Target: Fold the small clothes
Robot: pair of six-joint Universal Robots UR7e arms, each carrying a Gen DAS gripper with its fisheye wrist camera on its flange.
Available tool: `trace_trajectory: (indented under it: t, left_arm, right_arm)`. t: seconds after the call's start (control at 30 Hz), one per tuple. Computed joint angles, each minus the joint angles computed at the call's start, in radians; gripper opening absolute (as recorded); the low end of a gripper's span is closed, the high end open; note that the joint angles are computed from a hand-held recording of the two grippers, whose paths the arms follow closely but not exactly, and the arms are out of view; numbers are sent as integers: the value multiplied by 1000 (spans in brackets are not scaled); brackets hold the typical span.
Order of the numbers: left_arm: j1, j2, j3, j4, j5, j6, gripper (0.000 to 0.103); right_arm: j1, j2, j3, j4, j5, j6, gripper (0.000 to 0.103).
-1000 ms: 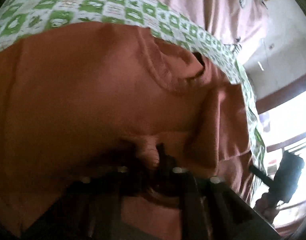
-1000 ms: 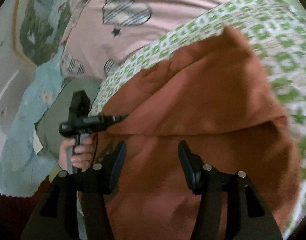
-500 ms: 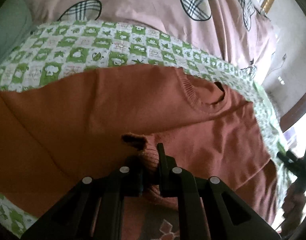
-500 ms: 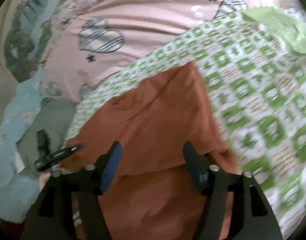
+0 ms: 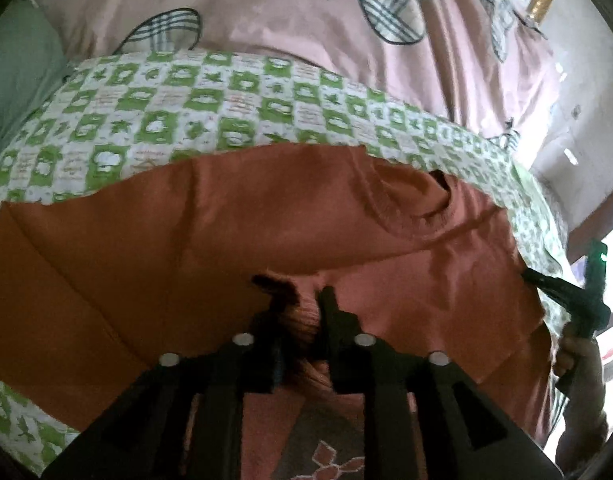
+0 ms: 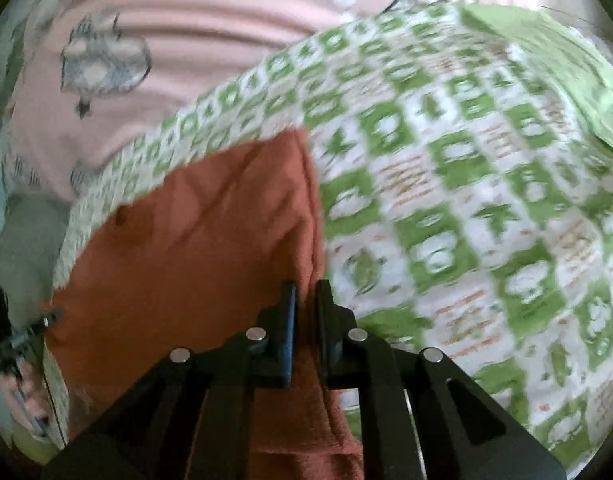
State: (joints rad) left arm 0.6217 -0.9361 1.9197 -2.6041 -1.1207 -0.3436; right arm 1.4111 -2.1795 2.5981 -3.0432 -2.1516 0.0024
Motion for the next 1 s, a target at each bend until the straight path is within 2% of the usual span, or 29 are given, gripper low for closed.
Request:
trace_trajectory:
  t: [0.07, 0.1, 0.17, 0.2, 0.27, 0.3, 0.33, 0.37, 0.43, 0.53, 0.63, 0.7, 0.83, 0.9, 0.93, 0.97, 1.0]
  left_arm:
    - [-5, -3, 4, 37, 65, -22, 19]
    - [-3, -11, 11, 53, 79, -34, 19]
    - [1, -44, 43, 48, 81, -44, 19]
    - [-1, -69, 65, 42, 84, -49, 19]
    - [-7, -113, 106, 36, 103, -54, 21]
    - [-11, -137, 127, 34, 115, -58, 23]
    - [-15, -161, 146, 34, 126, -65, 33]
    - [-18, -190, 168, 40, 143, -75, 45]
    - [-23, -229, 194, 53, 175, -87, 57]
    - [-28, -275, 222, 78, 201, -82, 63]
    - [-28, -288, 236, 71, 212, -57, 75]
    - [-28, -279, 240, 56, 213, -30, 75]
    - [-12, -248, 238, 16, 171, 37, 75]
    - [-9, -222, 231, 10, 196, 58, 74]
    - [-2, -210, 223, 19, 199, 63, 67]
    - [12, -205, 215, 22, 171, 76, 53]
    - [21, -204, 213, 15, 142, 89, 44]
  right_arm:
    - [37, 7, 7, -11, -93, 49, 11]
    - [42, -18, 12, 16, -94, 79, 11]
    - [48, -85, 37, 41, -34, 109, 11]
    - [72, -94, 48, 36, -27, 108, 14]
    - [175, -62, 63, 16, -90, 126, 32]
    - [218, -46, 72, 8, -109, 136, 52]
    - [262, -10, 81, -26, -122, 150, 62]
    - [299, 13, 95, -55, -124, 158, 62]
    - [356, 77, 108, -79, -134, 196, 62]
    - [391, 142, 130, -85, -102, 258, 62]
    - [427, 211, 145, -111, -95, 312, 62]
    - [447, 242, 148, -109, -86, 341, 62]
    - [488, 301, 139, -105, -95, 374, 62]
    - [499, 321, 131, -99, -100, 389, 62]
    - [492, 335, 124, -104, -96, 386, 62]
    - [491, 341, 121, -104, -95, 388, 62]
    - [490, 345, 119, -102, -95, 391, 62]
